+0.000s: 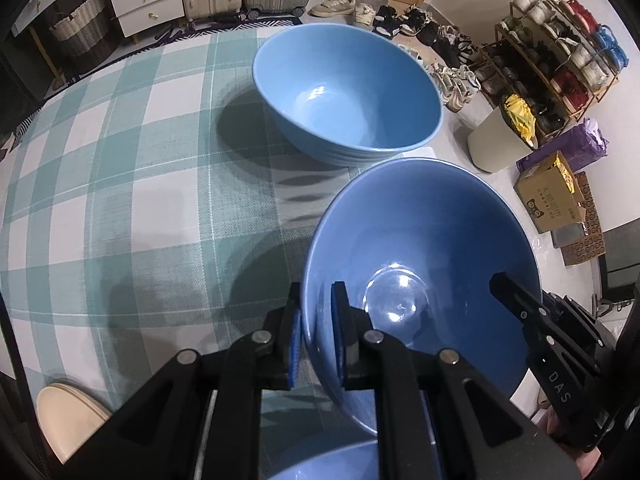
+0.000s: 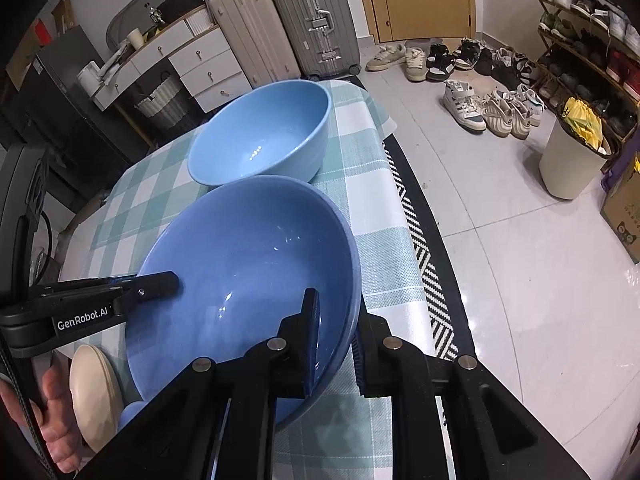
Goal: Organize plates and bowls
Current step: 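Carry the blue bowl with both tools over the placed bowl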
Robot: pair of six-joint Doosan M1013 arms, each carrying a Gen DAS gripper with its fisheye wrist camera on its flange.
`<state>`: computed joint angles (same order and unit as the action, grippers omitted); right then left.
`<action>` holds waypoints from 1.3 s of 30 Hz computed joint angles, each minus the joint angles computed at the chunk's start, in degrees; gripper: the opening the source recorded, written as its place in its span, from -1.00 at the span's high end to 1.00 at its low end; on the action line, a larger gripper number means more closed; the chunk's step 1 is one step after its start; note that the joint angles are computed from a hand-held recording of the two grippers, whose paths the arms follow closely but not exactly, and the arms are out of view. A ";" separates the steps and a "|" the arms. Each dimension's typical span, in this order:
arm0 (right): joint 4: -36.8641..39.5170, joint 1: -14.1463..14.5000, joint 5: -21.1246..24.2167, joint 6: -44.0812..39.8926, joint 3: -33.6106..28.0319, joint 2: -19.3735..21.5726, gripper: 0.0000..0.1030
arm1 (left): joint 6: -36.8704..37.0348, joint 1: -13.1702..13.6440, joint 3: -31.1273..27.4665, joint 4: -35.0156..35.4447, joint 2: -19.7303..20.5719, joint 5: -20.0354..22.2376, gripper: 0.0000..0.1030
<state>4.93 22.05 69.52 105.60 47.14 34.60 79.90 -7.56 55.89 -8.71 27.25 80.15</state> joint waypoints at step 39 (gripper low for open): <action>-4.05 6.50 -4.03 5.51 10.94 -13.25 0.71 | -1.53 0.42 15.28 0.40 -16.59 -5.65 0.78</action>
